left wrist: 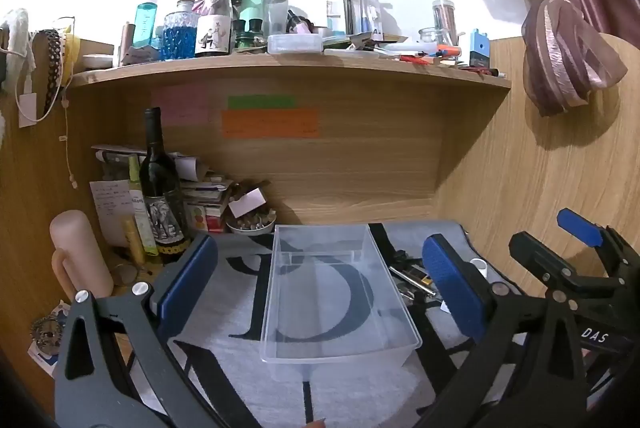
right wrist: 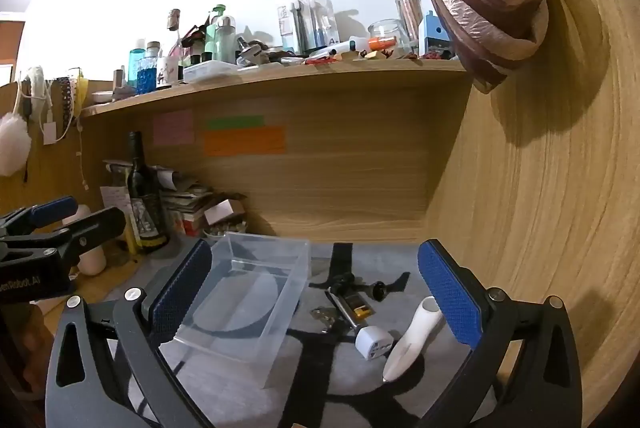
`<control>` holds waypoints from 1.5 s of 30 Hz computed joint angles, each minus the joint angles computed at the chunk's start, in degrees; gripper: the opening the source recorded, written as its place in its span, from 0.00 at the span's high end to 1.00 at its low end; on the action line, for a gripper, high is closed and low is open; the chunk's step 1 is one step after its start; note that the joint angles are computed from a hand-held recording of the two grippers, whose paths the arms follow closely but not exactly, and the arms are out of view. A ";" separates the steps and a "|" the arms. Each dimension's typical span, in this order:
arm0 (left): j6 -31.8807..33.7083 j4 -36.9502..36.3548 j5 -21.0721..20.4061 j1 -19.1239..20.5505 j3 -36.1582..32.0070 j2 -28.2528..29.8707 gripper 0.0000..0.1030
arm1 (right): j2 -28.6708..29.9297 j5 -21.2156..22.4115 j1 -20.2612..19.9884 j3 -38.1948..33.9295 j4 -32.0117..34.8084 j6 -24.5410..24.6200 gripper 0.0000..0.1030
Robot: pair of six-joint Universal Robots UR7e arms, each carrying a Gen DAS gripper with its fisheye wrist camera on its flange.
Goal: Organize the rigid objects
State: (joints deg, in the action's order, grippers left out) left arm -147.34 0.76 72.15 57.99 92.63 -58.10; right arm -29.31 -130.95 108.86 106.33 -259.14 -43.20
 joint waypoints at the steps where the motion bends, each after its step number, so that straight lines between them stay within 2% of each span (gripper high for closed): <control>1: -0.34 0.29 0.61 0.16 -0.13 0.03 0.00 | -0.01 0.03 0.00 0.00 0.07 0.00 0.00; 45: -1.13 0.71 1.08 0.72 -0.61 0.38 0.00 | 0.33 -0.23 0.13 -0.29 0.08 -0.25 0.00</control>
State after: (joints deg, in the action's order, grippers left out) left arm -148.46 1.47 73.24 58.71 92.02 -57.72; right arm -28.98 -131.18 108.99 106.04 -259.05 -43.46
